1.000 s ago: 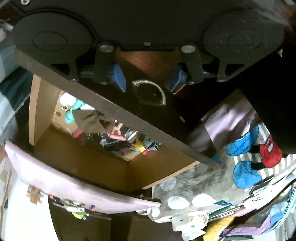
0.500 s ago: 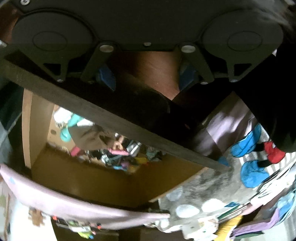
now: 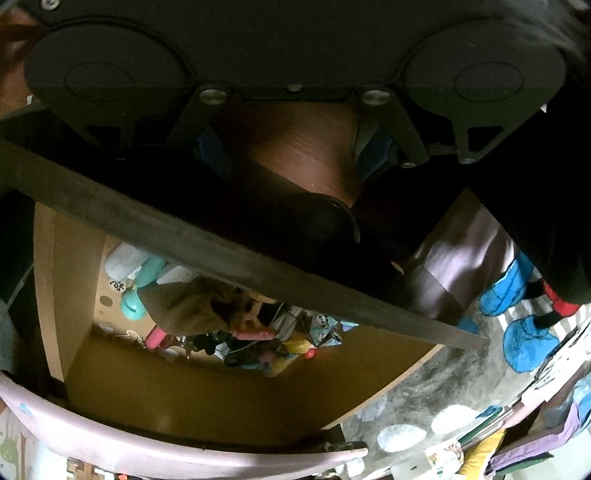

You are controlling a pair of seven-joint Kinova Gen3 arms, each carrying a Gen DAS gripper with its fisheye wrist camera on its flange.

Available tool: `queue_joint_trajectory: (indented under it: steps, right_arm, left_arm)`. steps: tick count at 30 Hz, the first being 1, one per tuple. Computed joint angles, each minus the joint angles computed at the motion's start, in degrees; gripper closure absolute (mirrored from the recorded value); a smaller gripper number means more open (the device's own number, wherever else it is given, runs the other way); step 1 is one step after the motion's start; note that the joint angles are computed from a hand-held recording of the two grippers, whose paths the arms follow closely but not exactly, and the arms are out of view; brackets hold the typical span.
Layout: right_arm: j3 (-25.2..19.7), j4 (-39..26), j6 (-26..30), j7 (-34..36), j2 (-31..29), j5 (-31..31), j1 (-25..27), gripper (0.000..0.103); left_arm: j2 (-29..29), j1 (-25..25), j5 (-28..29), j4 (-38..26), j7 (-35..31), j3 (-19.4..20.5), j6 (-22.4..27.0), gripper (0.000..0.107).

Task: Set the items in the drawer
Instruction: 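Reach the left gripper to the white power bank and grasp it, then carry the white power bank into the open drawer and release it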

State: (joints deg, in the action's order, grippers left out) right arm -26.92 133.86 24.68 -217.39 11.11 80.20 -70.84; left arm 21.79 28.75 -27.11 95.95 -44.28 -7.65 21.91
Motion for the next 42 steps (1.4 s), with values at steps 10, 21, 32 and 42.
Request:
queue_joint_trajectory:
  steps: [10,21,32,42]
  right_arm:
    - [1.0,0.0,-5.1,0.9,-0.2,0.5,2.8,0.027]
    - [2.5,-0.8,-5.6,5.9,-0.2,-3.9,1.8,0.027]
    - [3.9,-1.9,-4.7,9.4,0.4,-7.9,0.1,0.027]
    - [3.5,-3.7,1.3,14.9,-0.6,-13.8,-3.1,0.027]
  left_arm:
    - [2.5,-6.9,11.0,-2.7,-8.4,4.8,0.4,0.025]
    - [-3.4,1.3,5.9,2.5,-0.4,-0.4,-0.5,0.025]
    - [-15.2,4.7,-4.7,10.1,12.0,5.3,7.7,0.025]
    - [-28.6,5.0,-7.0,17.5,20.2,17.3,17.1,0.025]
